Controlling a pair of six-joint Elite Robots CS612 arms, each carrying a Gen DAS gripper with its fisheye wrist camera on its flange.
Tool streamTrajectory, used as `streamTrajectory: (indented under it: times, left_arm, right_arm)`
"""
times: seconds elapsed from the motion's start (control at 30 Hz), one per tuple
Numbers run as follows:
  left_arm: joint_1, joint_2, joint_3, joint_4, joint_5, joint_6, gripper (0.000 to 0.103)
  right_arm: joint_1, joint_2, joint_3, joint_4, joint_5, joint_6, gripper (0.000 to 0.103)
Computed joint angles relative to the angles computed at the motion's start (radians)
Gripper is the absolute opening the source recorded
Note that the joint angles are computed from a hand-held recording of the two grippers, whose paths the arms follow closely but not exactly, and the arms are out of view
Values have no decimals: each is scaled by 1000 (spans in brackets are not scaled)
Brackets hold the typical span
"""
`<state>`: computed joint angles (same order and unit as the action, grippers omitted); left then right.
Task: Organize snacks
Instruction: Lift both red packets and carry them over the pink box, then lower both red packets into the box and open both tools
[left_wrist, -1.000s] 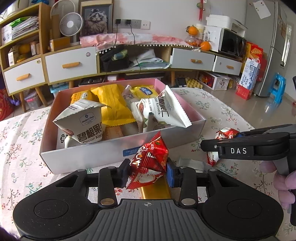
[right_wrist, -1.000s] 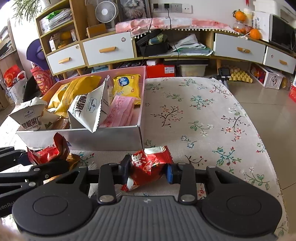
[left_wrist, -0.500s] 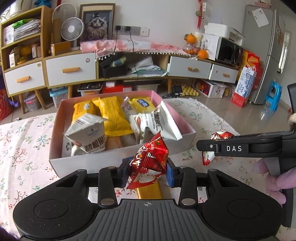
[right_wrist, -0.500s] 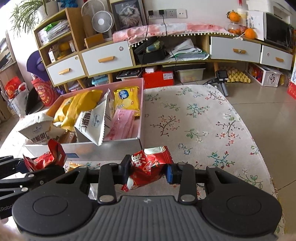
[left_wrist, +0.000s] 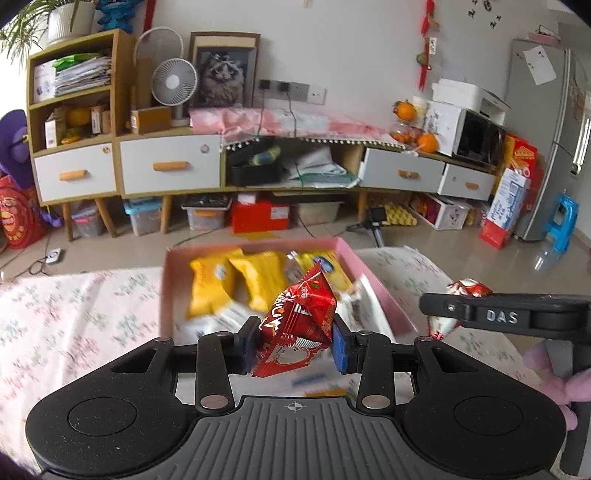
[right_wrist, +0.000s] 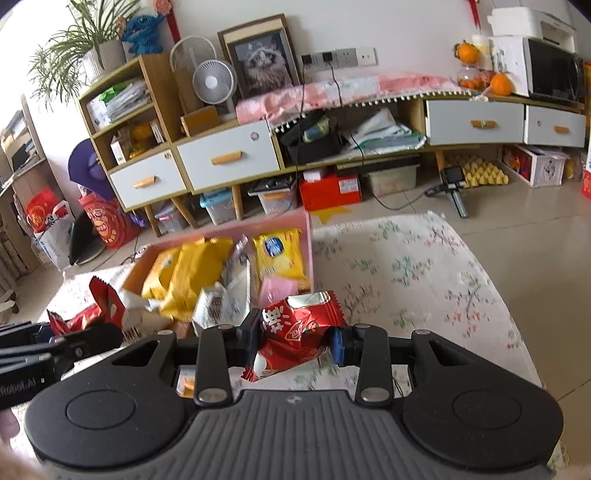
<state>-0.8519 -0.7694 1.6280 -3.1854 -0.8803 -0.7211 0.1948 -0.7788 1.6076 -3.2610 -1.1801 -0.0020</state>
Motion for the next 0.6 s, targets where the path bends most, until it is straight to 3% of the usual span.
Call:
streamTrajectory:
  times: [0.13, 0.27, 0.6]
  left_arm:
    - [26, -17, -11, 49, -20, -7, 36]
    - [64, -27, -45, 141, -86, -34, 36]
    - [138, 2, -130, 311, -249, -112, 36]
  right_arm:
    - [5, 14, -31, -2, 13, -1, 33]
    - [10, 34, -73, 0, 28, 19, 33]
    - [19, 77, -150, 51, 47, 22, 34]
